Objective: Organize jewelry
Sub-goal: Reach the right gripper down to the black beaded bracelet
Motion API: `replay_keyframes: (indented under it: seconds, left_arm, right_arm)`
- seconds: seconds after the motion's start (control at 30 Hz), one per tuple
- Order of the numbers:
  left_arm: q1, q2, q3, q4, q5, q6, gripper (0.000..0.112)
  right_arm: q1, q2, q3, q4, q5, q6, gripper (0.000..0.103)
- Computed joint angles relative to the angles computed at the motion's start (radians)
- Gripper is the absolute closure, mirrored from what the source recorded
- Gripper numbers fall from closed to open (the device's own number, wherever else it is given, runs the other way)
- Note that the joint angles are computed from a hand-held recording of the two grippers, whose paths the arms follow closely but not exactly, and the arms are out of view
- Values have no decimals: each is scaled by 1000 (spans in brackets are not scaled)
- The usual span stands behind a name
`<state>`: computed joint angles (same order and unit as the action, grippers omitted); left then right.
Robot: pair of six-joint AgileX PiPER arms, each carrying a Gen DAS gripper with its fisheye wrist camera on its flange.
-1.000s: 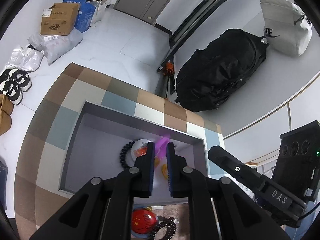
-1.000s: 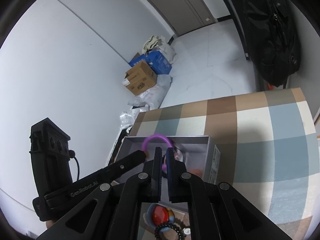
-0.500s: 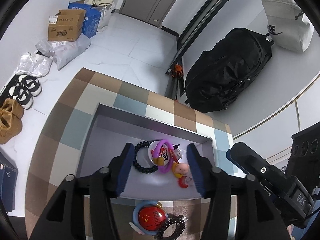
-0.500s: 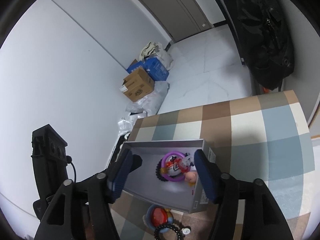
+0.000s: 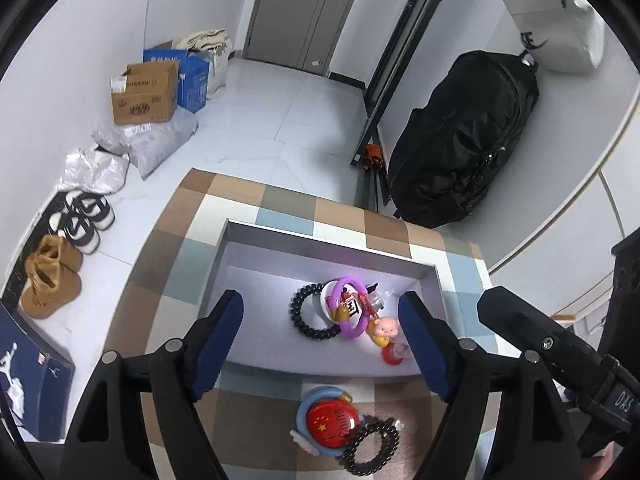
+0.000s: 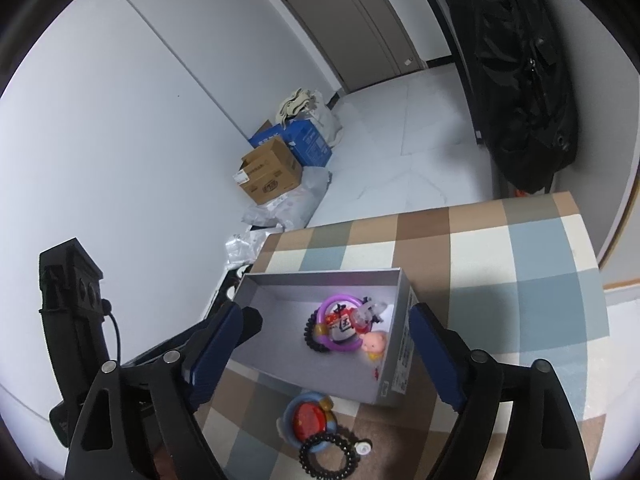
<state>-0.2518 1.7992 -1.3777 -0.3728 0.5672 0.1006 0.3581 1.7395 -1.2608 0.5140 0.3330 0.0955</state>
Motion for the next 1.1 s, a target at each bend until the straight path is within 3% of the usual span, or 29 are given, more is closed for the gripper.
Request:
replay_keyframes:
  seconds: [0.13, 0.2, 0.43, 0.63, 0.9, 0.97, 1.1]
  left_arm:
    - [-1, -34, 50, 14, -36, 9, 34]
    - [7, -59, 90, -16, -67, 40, 28]
    - [58, -125, 199, -112, -111, 139, 27]
    - [110, -124, 247, -236, -71, 251, 27]
    - [130, -51, 222, -319, 61, 297, 27]
    - [98, -39, 207, -246, 58, 239, 27]
    - [46, -35, 208, -124, 26, 157, 40]
  right_arm:
    - [37, -26, 28, -158, -33, 128, 6]
    - [55, -37, 37, -243, -44, 202, 4]
    - [114, -81, 84, -537, -63, 477, 0]
    - [151, -109, 112, -739, -40, 672, 0]
    - [181, -117, 135, -819, 1, 764, 0]
    - [185, -113, 134, -828, 11, 771, 0]
    - [179, -114, 144, -805, 18, 755, 0]
